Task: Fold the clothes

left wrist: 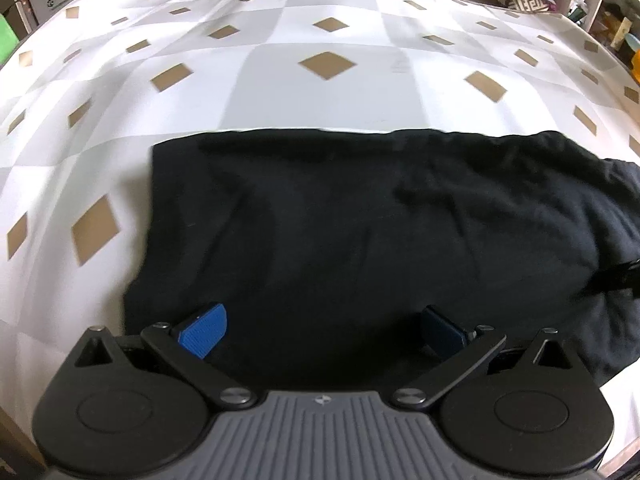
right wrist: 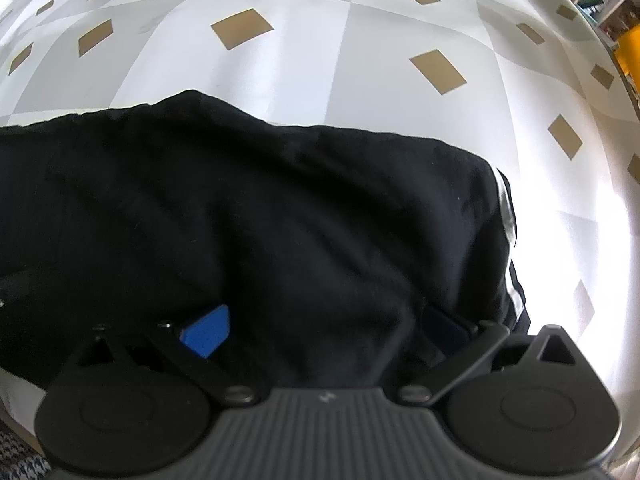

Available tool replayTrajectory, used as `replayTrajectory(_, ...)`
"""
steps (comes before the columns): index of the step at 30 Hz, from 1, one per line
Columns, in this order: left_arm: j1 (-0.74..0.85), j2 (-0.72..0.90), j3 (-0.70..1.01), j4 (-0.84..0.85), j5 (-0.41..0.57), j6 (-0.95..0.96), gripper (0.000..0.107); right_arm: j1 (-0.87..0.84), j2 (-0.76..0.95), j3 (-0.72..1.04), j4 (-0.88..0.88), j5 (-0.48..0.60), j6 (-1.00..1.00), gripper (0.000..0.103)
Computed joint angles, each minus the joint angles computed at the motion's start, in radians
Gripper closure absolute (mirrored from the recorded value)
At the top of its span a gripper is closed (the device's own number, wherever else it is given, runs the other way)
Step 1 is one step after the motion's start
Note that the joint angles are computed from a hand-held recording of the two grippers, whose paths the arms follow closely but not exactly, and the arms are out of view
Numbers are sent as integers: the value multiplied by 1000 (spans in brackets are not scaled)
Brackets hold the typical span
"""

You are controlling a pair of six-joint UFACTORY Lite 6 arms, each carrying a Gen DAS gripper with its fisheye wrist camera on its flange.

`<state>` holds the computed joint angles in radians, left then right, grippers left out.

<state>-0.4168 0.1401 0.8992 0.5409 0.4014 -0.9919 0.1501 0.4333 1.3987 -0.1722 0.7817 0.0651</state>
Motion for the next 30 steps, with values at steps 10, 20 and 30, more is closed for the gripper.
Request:
replayTrajectory(10,99,-93,-103,-8,-16,75,4,-9,16,14,36,-4,-26,1)
replayTrajectory(20,113,-104,-103,-59,7,159,4,-28,31,27,30,-21,-25,1)
replayTrajectory(30,117,-181,-136,-57,51,132,7,-5,59,90,15,12,-19,4)
